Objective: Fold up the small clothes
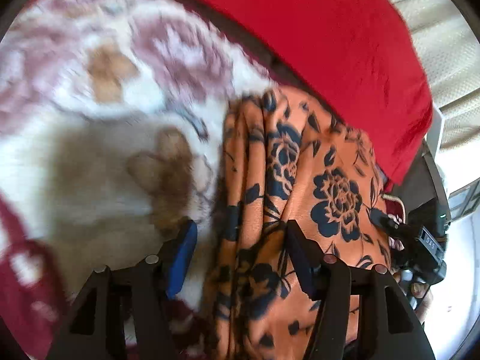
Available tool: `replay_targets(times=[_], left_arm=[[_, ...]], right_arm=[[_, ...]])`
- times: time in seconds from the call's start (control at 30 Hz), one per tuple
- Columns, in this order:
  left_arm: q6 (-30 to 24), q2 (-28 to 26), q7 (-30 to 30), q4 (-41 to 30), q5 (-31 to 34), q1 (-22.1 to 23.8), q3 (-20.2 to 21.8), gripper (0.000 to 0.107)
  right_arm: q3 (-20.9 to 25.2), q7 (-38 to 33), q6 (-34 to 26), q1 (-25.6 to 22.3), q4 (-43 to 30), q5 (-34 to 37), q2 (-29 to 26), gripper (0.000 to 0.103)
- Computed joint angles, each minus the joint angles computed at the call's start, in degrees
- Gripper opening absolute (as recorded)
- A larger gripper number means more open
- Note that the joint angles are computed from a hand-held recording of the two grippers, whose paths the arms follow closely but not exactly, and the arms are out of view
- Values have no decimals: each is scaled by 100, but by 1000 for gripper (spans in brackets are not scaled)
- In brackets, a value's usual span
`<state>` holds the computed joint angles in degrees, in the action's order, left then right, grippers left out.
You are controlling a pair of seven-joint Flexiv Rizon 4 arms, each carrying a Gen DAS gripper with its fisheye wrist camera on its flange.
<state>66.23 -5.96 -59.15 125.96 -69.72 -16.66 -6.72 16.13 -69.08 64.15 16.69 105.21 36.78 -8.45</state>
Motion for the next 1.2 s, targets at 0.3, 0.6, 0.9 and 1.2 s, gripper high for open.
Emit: replay_targets(times=[0.3, 0.6, 0.9, 1.2], left_arm=[[624, 100, 1193, -430, -1351, -449, -234, 20], [849, -587, -1563, -807, 1904, -298, -124, 78], [84, -758, -706, -985, 1129, 188, -705, 22], [840, -908, -448, -1991, 1535, -236, -825, 20]], right_arm=[[-219, 733, -7, 415, -36, -2395, 320, 31], [-376, 149, 142, -250, 660, 262, 487, 60], [-376, -873, 90, -122, 245, 980, 218, 65], [-448, 275, 61, 38, 62, -1904, 630, 34]])
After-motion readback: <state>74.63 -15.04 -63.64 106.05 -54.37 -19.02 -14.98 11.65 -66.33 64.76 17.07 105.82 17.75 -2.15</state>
